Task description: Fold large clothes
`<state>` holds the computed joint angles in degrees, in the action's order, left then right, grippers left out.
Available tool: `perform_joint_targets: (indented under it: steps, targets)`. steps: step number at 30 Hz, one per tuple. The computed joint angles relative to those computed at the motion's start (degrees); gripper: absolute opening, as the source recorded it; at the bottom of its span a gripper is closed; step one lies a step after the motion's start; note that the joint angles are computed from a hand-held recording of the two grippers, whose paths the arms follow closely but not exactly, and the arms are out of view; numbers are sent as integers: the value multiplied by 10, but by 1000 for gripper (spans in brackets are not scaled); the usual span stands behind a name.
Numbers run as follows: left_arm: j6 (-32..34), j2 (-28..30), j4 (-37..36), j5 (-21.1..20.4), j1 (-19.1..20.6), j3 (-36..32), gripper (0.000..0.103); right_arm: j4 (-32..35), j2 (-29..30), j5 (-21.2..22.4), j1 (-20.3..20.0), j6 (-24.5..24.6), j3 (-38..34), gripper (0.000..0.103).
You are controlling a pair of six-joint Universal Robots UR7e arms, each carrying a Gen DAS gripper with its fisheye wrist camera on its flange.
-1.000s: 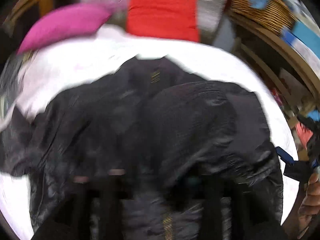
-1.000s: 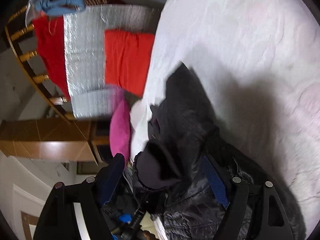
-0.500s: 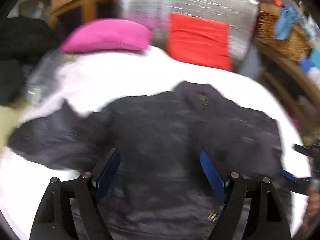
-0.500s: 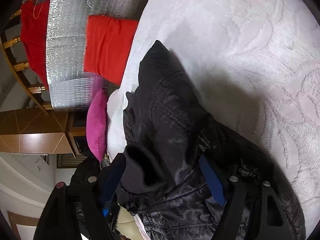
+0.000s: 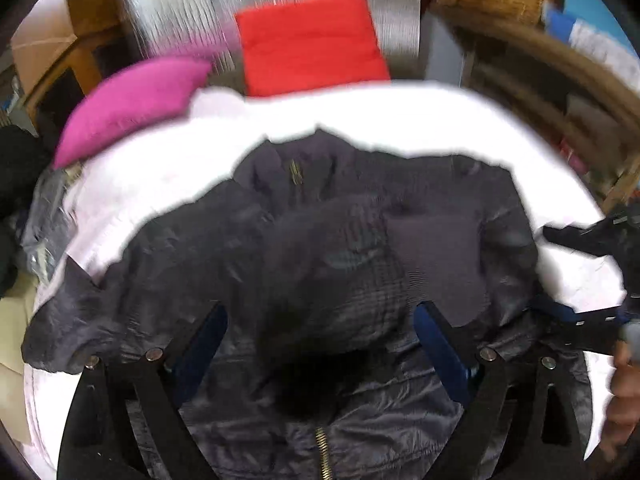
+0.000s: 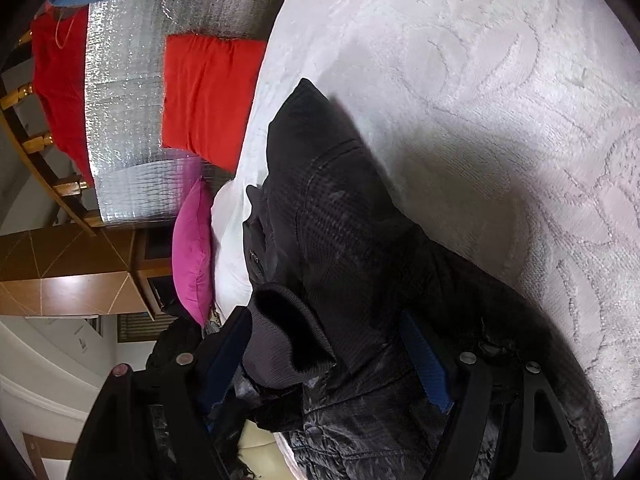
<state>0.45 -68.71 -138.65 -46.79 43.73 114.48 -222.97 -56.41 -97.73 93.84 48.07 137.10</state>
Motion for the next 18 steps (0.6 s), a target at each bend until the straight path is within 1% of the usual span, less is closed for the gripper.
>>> perform_joint_targets:
  steps: [1, 2, 5, 7, 9, 11, 12, 13, 14, 15, 16, 17, 18]
  targets:
    - [-15, 15, 24, -6, 10, -13, 92, 0, 0, 1, -1, 0, 0, 79]
    - [-22, 21, 33, -33, 24, -25, 73, 1, -1, 2, -1, 0, 0, 79]
    - [-24, 17, 27, -95, 56, -40, 40, 12, -2, -5, 2, -2, -5, 79]
    - [-22, 0, 15, -133, 69, -44, 32, 24, -5, -14, 6, -7, -7, 79]
    - [-25, -17, 21, -176, 92, -58, 29, 36, -7, -25, 12, -13, -11, 79]
    - [-41, -29, 41, -211, 120, -80, 29, 36, -5, -29, 14, -12, -13, 79]
    - [-52, -33, 57, -236, 140, -96, 29, 33, -4, -27, 13, -10, -13, 79]
    - [-62, -36, 77, -259, 161, -113, 32, 32, -3, -26, 13, -9, -13, 79]
    - [-72, -40, 90, -272, 174, -121, 34, 33, -2, -29, 15, -9, -14, 79]
    - [-82, -47, 100, -270, 184, -125, 34, 35, -1, -34, 17, -10, -15, 79]
    - [-87, -56, 103, -259, 192, -124, 37, 38, -2, -39, 19, -11, -16, 79]
    - [-90, -71, 103, -238, 199, -118, 44, 40, -1, -44, 21, -12, -17, 79]
    - [-97, -80, 107, -228, 200, -114, 49, 41, -1, -47, 23, -13, -18, 79]
